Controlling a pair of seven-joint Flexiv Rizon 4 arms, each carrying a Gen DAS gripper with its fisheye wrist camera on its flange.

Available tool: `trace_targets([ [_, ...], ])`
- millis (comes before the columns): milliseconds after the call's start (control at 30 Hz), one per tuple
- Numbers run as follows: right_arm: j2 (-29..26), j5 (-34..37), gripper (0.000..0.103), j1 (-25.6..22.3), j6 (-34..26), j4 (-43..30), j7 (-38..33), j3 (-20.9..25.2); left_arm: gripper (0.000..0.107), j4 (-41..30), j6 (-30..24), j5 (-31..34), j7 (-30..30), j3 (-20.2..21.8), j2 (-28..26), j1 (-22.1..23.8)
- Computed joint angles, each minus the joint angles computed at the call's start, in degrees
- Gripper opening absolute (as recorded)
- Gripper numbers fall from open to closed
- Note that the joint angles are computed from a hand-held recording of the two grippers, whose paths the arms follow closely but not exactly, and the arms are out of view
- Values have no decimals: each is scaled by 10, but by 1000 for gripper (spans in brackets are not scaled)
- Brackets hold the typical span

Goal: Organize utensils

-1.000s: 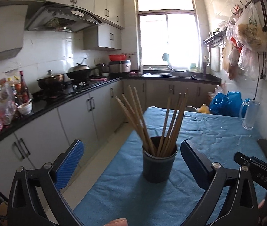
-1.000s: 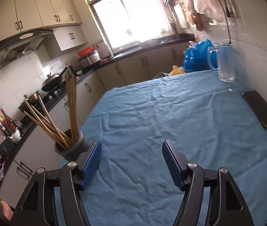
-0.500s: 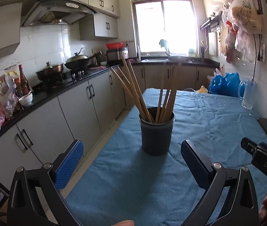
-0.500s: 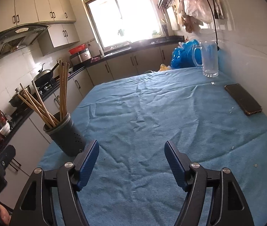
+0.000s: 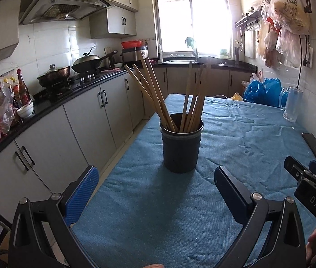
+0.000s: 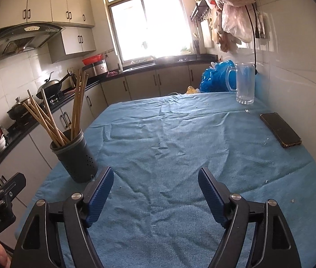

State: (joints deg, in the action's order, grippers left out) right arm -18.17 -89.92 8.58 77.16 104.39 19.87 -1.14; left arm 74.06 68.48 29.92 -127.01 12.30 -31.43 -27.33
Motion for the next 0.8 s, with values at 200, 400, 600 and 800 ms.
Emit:
trace_targets([
  [200,3,-22,84,6,-29,0,8,2,103,7,3,-22,19,-14,-1,13],
  [400,4,-37,86,6,-42,-1,17,6,103,16,8,-49,40,-24,-2,23],
  [600,4,-42,87,6,-52,-1,18,10,103,23,16,-67,60,-25,-3,25],
  [800,3,-46,87,10,-57,-3,15,10,103,25,18,-78,68,-23,-4,24],
])
